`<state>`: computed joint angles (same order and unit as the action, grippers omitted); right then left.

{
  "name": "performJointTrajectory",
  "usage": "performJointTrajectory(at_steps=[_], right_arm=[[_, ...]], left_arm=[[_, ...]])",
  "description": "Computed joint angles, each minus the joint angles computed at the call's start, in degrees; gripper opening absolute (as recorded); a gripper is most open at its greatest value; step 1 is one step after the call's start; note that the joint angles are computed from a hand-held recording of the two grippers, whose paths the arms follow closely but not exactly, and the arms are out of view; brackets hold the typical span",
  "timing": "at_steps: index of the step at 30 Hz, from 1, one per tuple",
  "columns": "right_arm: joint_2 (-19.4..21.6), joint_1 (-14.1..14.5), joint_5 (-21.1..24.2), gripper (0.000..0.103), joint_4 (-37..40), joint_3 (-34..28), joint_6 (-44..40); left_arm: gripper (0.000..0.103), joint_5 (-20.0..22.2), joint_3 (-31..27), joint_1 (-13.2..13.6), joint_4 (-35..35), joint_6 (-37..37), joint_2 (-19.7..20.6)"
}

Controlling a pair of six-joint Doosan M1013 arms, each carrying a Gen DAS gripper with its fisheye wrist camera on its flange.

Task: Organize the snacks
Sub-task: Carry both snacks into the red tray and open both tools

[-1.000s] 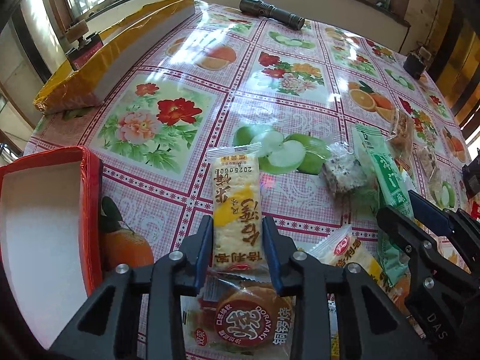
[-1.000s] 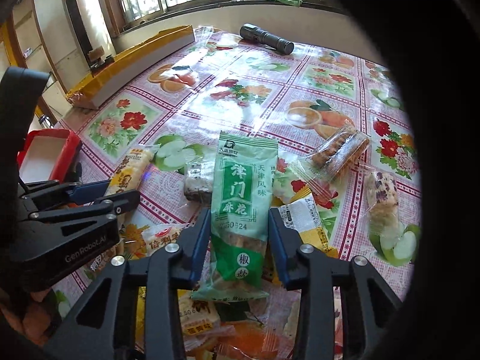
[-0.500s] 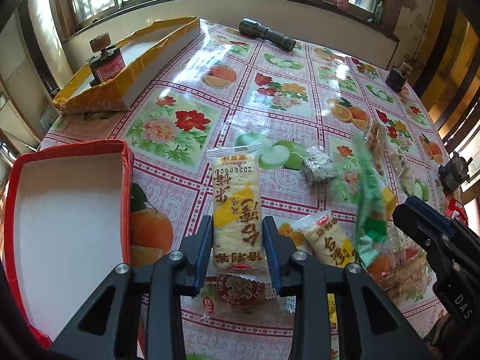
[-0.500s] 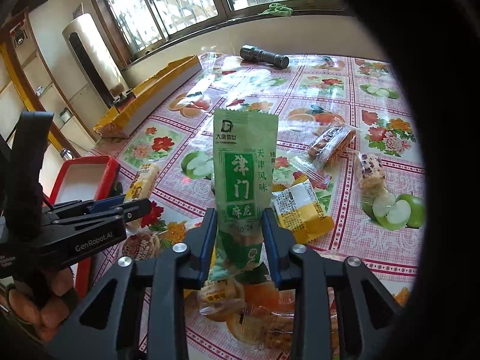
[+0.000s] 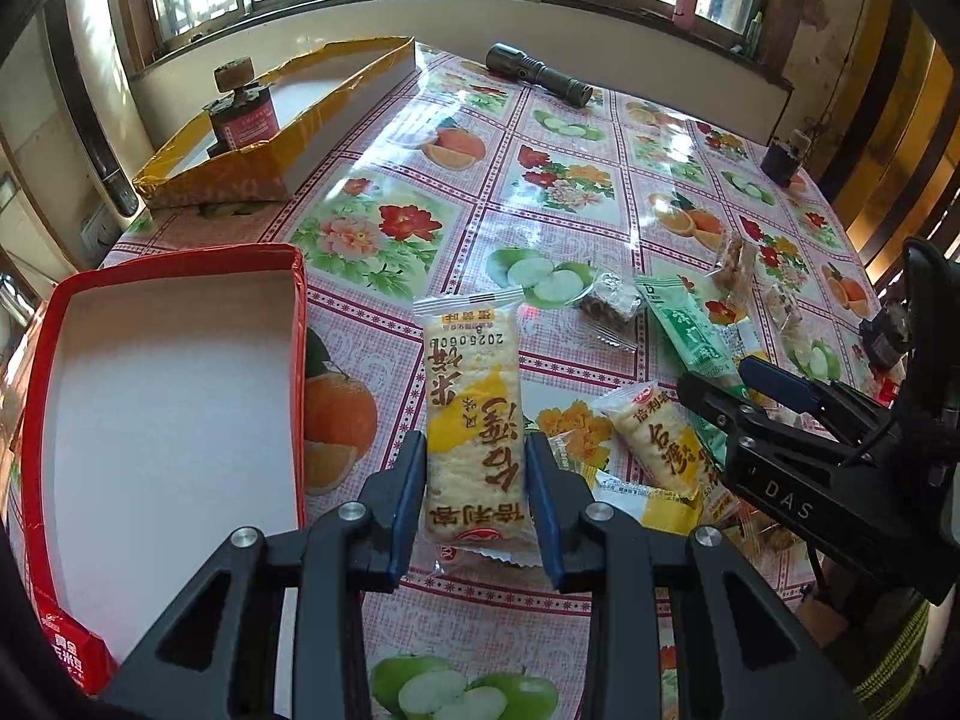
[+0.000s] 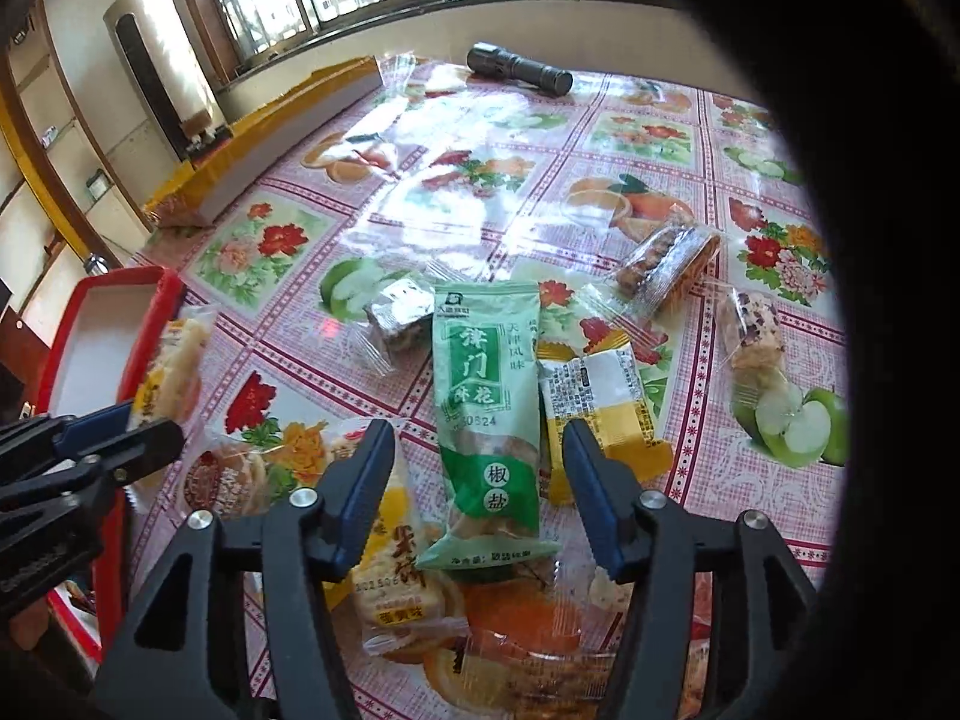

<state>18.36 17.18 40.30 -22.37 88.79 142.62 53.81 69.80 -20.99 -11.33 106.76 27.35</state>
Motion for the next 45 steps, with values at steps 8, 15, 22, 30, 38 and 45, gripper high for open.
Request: performJointTrajectory(at_steps=[8,15,22,30,38,45], right_arm=[[1.7,-0.5,-1.8,0.089,4.4,-0.8,-8.3],[3.9,-2.0,4.9,0.103,10.2,-4.9,-13.2],[3.9,-3.5,3.9,0.103,15.7,-5.3,-17.4],[5.4,-2.4,8.0,0.103,11.3,-7.7,-14.0],[5.6,-1.7,9.9,0.093,8.1,-8.0,-12.7],[5.0,-0.5,11.5,0.034,1.7,-7.5,-9.4]], left_arm=[[0.033,0.4,-0.1,0.3,-1.4,1.1,0.0],[0.033,0.9,-0.2,0.5,-2.8,2.4,-0.1],[0.033,1.0,-0.2,0.9,-3.5,3.0,-0.1],[0.033,0.9,0.1,1.2,-4.7,4.3,-0.4],[0.033,0.9,0.1,1.5,-4.9,4.4,-0.4],[0.033,0.5,0.9,1.6,-5.5,5.3,-1.1]])
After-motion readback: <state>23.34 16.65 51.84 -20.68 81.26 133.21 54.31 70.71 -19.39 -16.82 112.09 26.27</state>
